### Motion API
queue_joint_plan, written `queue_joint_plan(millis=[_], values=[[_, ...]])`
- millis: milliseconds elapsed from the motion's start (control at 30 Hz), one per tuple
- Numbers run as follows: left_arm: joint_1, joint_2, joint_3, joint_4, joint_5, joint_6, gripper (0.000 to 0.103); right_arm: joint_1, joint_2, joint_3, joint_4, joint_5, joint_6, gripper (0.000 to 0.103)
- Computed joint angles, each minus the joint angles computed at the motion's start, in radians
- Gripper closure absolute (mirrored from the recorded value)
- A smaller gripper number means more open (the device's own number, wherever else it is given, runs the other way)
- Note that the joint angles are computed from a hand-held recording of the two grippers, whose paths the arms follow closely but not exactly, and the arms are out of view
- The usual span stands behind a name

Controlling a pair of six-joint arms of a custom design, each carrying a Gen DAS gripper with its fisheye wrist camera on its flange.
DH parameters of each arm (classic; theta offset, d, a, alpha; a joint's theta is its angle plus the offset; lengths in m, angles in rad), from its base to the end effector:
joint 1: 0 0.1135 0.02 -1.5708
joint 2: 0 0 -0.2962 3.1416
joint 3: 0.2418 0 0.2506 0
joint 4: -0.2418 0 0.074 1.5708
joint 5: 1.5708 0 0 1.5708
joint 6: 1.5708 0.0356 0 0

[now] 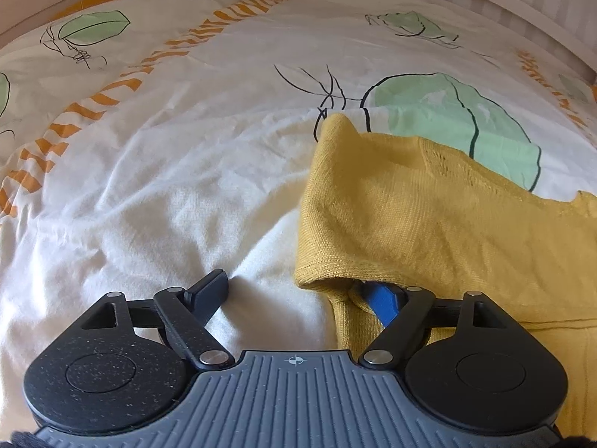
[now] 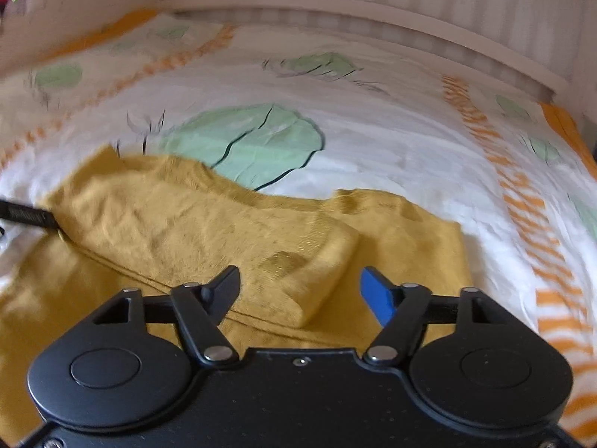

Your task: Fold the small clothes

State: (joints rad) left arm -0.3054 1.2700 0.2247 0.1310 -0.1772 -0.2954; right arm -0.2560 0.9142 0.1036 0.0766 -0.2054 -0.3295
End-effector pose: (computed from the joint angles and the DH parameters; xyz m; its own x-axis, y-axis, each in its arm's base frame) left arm 0.1667 -0.0460 0.1296 -0.7790 -0.0549 -0.6246 -0.0349 0.9984 -0.0441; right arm 0.1287 -0.0262 0.1402 -0.6460 -0.1584 -0.7468 -0.1137 0.9873 -0.1110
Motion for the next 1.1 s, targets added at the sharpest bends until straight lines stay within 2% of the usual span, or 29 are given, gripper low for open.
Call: queue_joint_plan(millis=[33,67,133,200,333,433,500,533,600,667,733,900,933,967,1033,1100], values=[[0.001,0.0,0.001,-0.002,0.002,0.0,0.024,0.062,0.069,0.004,0.051,0.059,0.009,0.05],[0.002,-0.001,0.002,-0.005,0.003,0.001,0.024,0.101,0.138,0.013,0.089,0.098,0.012,0.072],[0.01,-0.004,0.001,-0.005,0.013,0.008,0.024,0.105,0.236,0.036,0.134,0.13,0.021,0.095],[0.016,-0.006,0.001,-0.006,0.021,0.011,0.024,-0.013,0.235,0.046,0.127,0.039,0.039,0.095],[0.016,-0.001,0.001,-0.001,0.021,0.009,0.024,-0.41,0.289,0.125,-0.03,-0.274,0.01,0.095],[0.014,0.001,0.001,0.0,0.017,0.008,0.024,-0.578,0.42,0.18,-0.099,-0.371,-0.046,0.094],[0.015,-0.001,0.0,0.001,0.019,0.008,0.024,-0.645,0.48,0.201,-0.127,-0.432,-0.085,0.087],[0.017,-0.001,-0.001,0.002,0.021,0.008,0.024,-0.659,0.486,0.203,-0.129,-0.448,-0.081,0.08],[0.019,0.0,-0.001,0.003,0.021,0.012,0.024,-0.685,0.492,0.208,-0.139,-0.478,-0.085,0.073],[0.016,0.001,-0.001,0.004,0.018,0.011,0.023,-0.689,0.503,0.212,-0.121,-0.498,-0.08,0.053],[0.016,0.001,-0.001,0.005,0.019,0.01,0.023,-0.658,0.512,0.207,-0.069,-0.487,-0.042,0.05],[0.015,0.002,-0.001,0.005,0.018,0.009,0.023,-0.597,0.595,0.215,0.036,-0.474,0.015,0.05],[0.015,0.002,-0.001,0.005,0.018,0.009,0.023,-0.584,0.606,0.217,0.05,-0.464,0.022,0.055],[0.011,0.002,-0.001,0.004,0.013,0.005,0.023,-0.569,0.608,0.216,0.065,-0.448,0.028,0.068],[0.008,0.003,-0.001,0.005,0.01,0.001,0.023,-0.533,0.581,0.211,0.067,-0.41,0.022,0.088],[0.008,0.003,-0.002,0.006,0.009,0.002,0.022,-0.504,0.511,0.203,0.036,-0.399,0.003,0.09]])
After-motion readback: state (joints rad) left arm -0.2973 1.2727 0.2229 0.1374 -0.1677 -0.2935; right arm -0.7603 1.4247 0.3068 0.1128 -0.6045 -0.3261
